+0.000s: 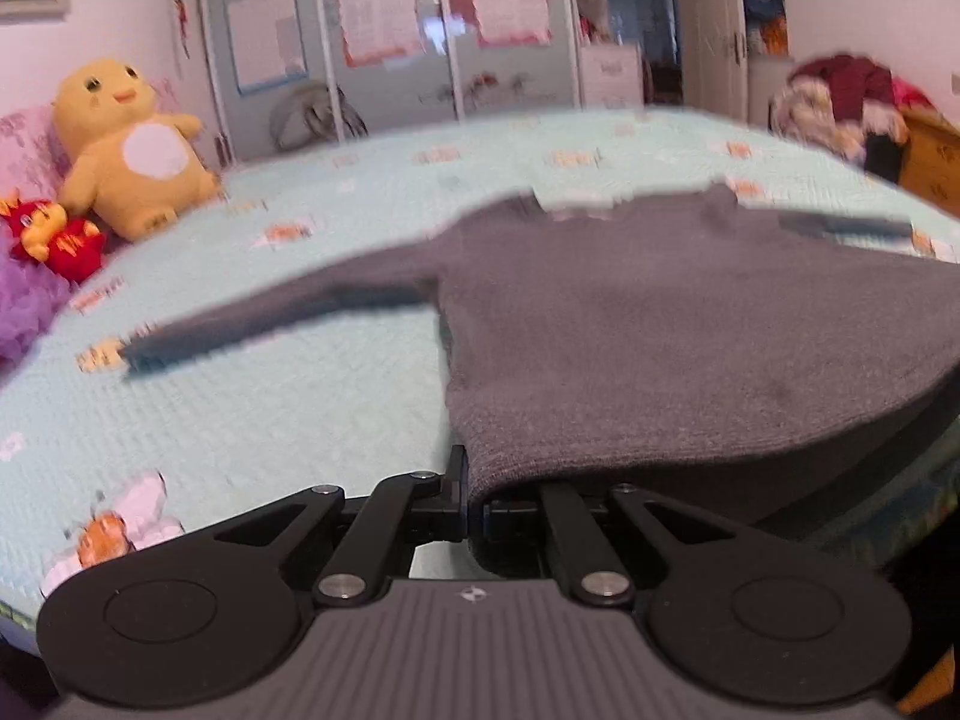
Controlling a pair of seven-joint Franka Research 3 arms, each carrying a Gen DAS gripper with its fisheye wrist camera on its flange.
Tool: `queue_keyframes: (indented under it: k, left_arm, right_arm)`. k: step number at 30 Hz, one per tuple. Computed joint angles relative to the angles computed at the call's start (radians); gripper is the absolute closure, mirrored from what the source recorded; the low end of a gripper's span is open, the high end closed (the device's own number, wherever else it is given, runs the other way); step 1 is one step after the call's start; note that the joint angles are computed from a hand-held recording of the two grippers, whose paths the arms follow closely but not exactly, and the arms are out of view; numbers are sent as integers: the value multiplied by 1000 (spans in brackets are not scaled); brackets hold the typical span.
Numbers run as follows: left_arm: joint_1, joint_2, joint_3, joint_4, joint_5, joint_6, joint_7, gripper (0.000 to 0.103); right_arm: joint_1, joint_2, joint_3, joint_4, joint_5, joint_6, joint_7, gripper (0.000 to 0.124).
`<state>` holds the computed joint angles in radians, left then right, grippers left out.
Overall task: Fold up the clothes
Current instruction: 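Grasp the sweatshirt hem with both grippers, then release the hem and grasp the grey sleeve cuff with the right gripper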
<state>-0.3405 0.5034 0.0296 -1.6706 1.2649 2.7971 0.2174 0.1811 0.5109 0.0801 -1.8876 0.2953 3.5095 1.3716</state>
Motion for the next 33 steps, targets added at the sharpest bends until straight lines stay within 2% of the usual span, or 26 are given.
queue_keyframes:
  k: [3,5,7,9,10,11,12,15,19,20,21,23,25,26,28,31,33]
  left_arm:
    - [35,41,-47,3,-154,-26,114,97]
    - [6,27,-14,-18,-129,-6,86,96]
    - [-10,7,8,-35,-96,1,58,93]
    - [-17,-14,20,-51,-59,3,30,82]
    - [-15,-23,19,-57,-49,-3,20,76]
    - [-14,-34,21,-65,-35,-10,2,63]
    - [-7,-44,17,-75,-27,-10,-8,54]
    - [31,-68,0,-107,-26,22,-16,51]
    - [47,-86,-15,-120,-19,31,-9,51]
    - [55,-91,-24,-126,-32,34,19,51]
    - [64,-95,-32,-133,-48,38,49,50]
    - [77,-106,-44,-150,-82,38,113,49]
    - [84,-128,-46,-183,-105,37,137,49]
    - [89,-139,-48,-199,-116,36,147,49]
    - [85,-164,-36,-223,-101,22,108,51]
    - [85,-190,-23,-233,-40,9,-18,52]
    - [90,-191,-26,-211,8,19,-96,51]
  right_arm:
    - [57,18,-70,16,51,-103,-26,122]
    - [50,46,-65,41,79,-171,1,122]
    - [61,57,-72,39,86,-167,13,122]
    - [34,59,-44,50,75,-201,4,118]
    - [-22,58,13,50,59,-210,6,115]
    - [-64,49,53,37,54,-213,3,106]
    - [-105,40,93,23,49,-216,0,96]
    - [-256,14,233,-28,39,-213,-11,77]
    - [-520,1,484,-123,-40,-115,10,71]
    - [-562,-3,515,-146,-98,-89,57,71]
    - [-569,-8,528,-153,-87,-71,35,71]
    - [-592,-9,538,-150,-157,-90,61,70]
    - [-516,-30,457,-139,-103,-110,31,70]
    - [-504,-31,435,-140,-129,-95,81,70]
    - [-510,-24,431,-140,-132,-66,126,70]
    - [-611,34,529,-113,-202,-46,222,69]
    - [-601,74,523,-69,-196,-47,279,64]
